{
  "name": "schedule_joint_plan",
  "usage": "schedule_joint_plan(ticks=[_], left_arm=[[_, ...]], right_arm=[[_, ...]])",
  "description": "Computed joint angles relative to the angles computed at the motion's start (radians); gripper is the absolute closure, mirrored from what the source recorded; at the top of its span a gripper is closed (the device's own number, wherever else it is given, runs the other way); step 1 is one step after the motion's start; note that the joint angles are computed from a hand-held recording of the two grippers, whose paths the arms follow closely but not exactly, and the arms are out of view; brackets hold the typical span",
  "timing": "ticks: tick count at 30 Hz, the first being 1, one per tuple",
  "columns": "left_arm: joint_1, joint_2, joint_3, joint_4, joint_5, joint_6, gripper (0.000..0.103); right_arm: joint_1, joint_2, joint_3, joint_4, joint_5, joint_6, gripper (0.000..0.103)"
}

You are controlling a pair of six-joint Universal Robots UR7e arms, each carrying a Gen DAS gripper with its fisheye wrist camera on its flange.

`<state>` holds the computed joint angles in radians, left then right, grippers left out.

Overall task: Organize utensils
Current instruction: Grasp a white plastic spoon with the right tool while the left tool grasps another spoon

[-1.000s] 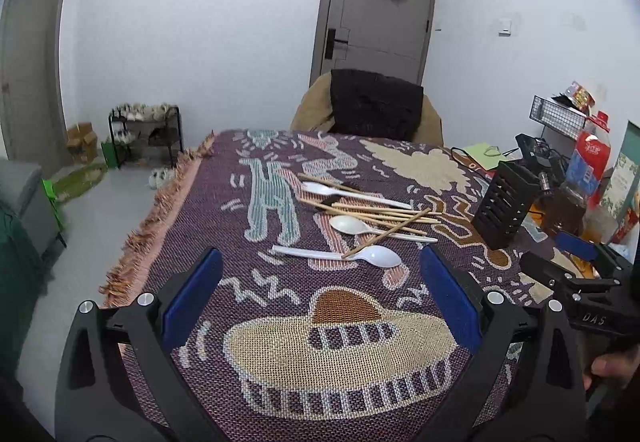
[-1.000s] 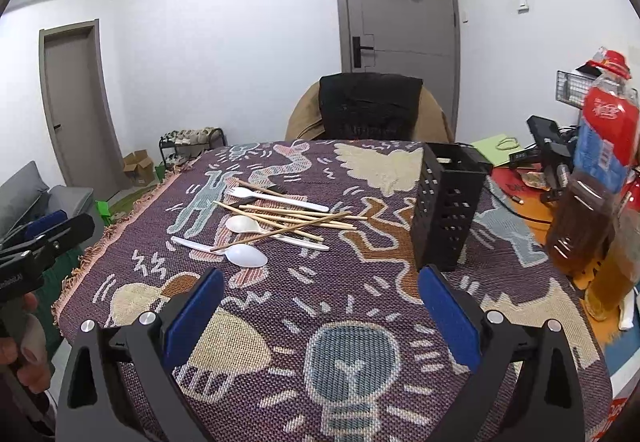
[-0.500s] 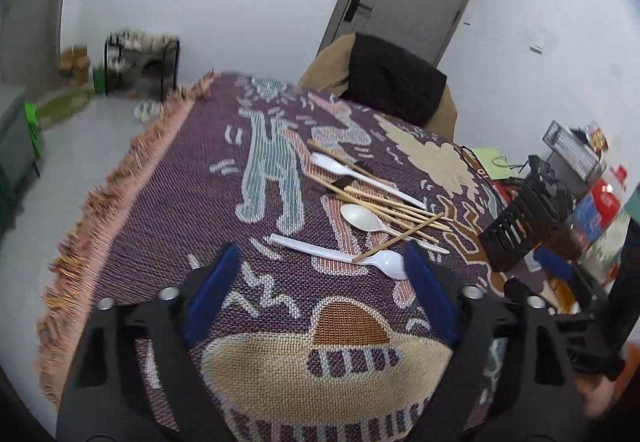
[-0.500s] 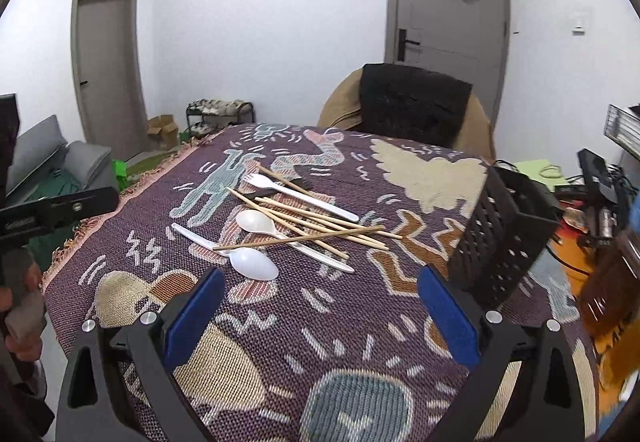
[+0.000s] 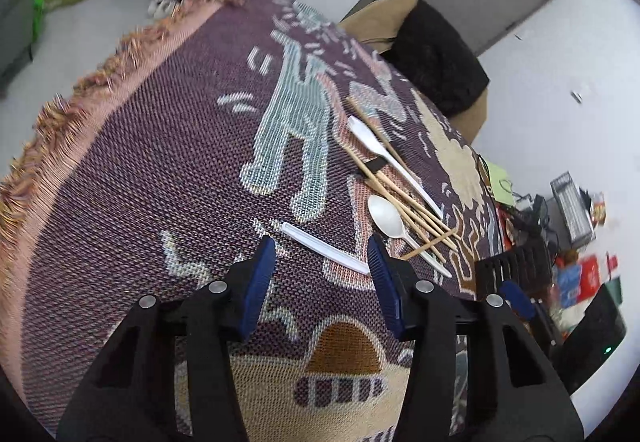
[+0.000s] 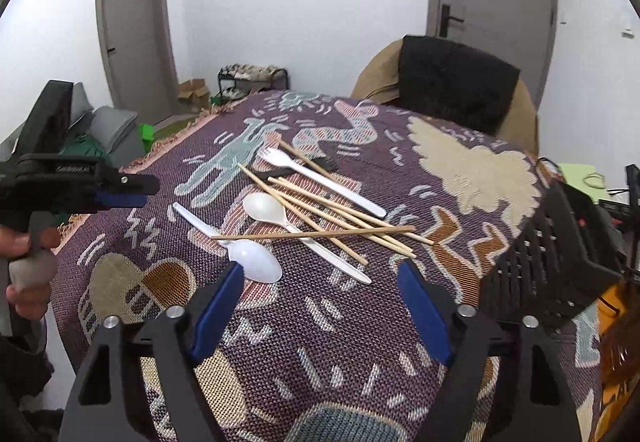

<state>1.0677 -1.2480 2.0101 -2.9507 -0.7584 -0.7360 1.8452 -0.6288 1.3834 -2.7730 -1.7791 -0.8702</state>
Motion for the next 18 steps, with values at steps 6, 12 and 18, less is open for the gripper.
schedule_joint_plan(ticks=[6,12,18], left_arm=[[0.048,0.025,-0.045,0.058,-0.074,-0.086,0.057],[0.062,0.051,-0.085,0.08,-0.065,-0.121,0.057],[0.075,0.078,-0.152,0.157,-0.053,-0.148,0.069]], right_arm=[[-0.003,0.056,-0.109,0.128,-0.042,-0.036,0.036],[-0.017,0.114,-0.214,0.245,-0.087,-0.046,0.041],[-0.03,0.172,-0.315,0.348,-0.084,-0.027,0.047]])
